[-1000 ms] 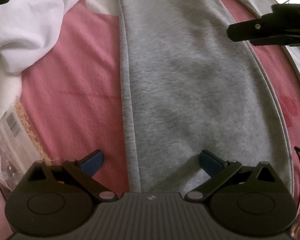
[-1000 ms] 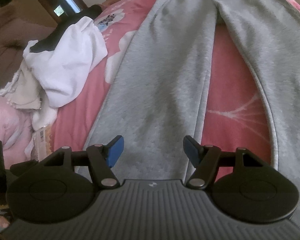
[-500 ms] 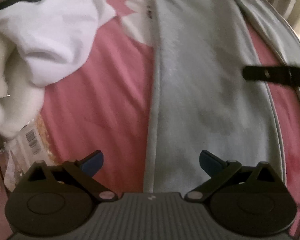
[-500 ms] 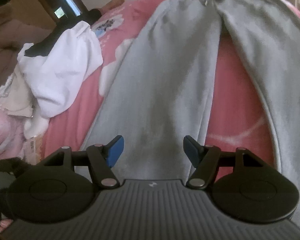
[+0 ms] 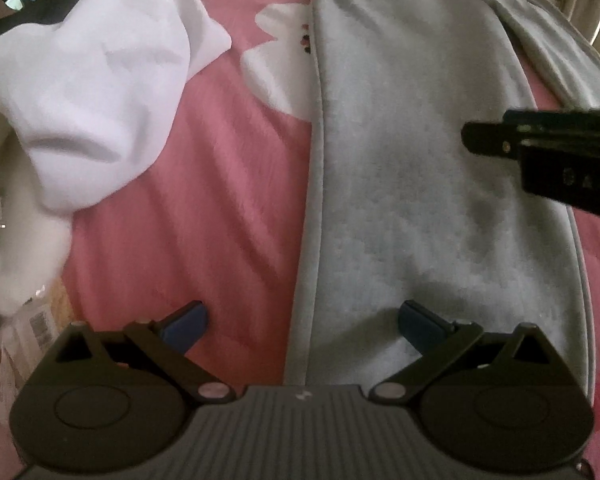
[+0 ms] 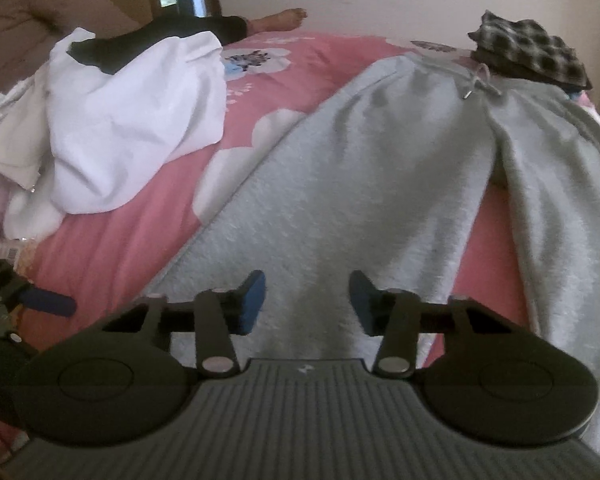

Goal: Fold clothes
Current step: 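Move both open grippers along the grey sweatpants toward the leg hems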

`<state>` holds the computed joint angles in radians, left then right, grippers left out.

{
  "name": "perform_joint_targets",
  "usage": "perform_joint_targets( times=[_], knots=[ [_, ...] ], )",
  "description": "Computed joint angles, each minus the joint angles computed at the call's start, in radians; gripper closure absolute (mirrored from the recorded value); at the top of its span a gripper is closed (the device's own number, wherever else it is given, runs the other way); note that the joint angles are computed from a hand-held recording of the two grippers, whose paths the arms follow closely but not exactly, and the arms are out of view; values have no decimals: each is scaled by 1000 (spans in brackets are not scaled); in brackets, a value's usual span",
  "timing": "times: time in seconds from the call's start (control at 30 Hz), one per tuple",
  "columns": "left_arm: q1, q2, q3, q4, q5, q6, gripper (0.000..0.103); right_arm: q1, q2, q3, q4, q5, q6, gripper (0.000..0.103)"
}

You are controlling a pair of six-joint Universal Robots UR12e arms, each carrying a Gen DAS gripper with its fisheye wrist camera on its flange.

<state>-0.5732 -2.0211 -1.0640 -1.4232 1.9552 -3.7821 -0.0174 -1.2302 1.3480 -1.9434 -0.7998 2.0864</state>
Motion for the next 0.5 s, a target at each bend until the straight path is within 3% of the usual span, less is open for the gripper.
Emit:
perform_joint_targets(
  times=[0.17,0.27,0.4,0.5],
  knots=[
    [4,9,-22,63,7,-4,0,-2,12,-1,-6,-10,72,75],
    [12,19,-42,108,-4,-44,0,-9,16,0,-21,2,143,77],
    [22,52,-101,191,-6,-66,0,-24,1,36,-127,40,269,77],
    [48,70,-141,255,-26,-38,0,-29,-15,56,-189,20,320,76]
  ],
)
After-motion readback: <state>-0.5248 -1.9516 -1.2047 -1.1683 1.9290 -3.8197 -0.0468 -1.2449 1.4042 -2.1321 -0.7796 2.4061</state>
